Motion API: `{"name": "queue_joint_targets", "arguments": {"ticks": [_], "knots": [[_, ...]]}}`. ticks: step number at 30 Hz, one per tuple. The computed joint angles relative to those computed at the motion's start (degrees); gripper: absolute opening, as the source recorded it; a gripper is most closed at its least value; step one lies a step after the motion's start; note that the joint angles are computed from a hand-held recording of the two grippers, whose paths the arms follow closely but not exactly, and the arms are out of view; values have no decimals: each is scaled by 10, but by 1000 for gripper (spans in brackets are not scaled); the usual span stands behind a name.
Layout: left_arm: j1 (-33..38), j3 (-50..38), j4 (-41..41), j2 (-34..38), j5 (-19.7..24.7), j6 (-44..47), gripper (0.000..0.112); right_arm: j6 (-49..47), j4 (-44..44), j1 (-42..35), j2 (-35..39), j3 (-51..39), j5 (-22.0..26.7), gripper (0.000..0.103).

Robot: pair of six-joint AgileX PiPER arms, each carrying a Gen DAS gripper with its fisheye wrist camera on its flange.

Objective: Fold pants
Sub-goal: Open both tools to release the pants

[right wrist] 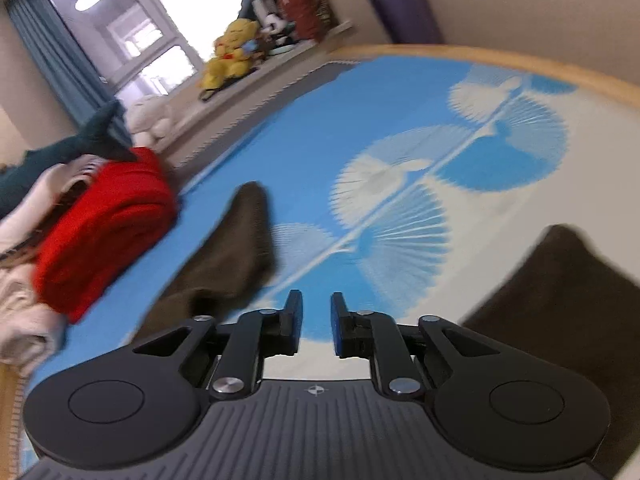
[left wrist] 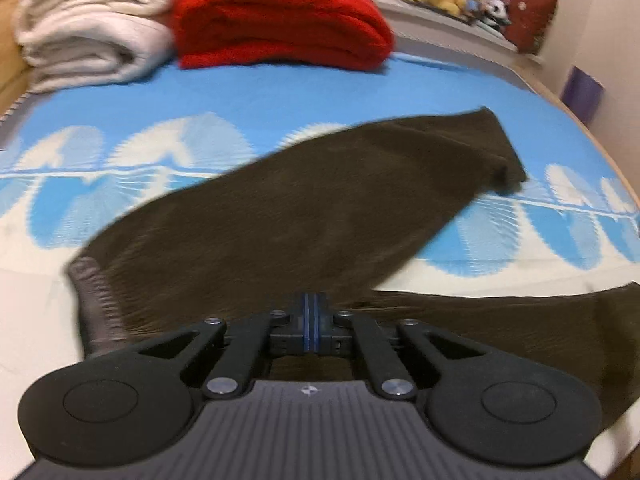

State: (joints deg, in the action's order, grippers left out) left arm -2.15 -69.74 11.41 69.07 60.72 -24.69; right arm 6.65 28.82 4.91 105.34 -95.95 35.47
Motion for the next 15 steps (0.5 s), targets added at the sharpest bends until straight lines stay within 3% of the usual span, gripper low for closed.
{"name": "queue_joint_targets", "arguments": {"ticks": [4,9,11,13,15], "knots": [[-56,-82,13,111,-29,-2,3,10,35,10,12,-23,17,5],[-68,-80,18,217,-163,-13,8,12,70,14,47,-65,58,5],[-72,-63,29,248,-200,-29,19,19,65,17,63,-82,65,6],[-84,-66,59,286,-205,-44,36,25,59,16,75,-96,74,6],[-93,-66,79,311,-225,-38,45,30,56,14,88,-111,84,7]]}}
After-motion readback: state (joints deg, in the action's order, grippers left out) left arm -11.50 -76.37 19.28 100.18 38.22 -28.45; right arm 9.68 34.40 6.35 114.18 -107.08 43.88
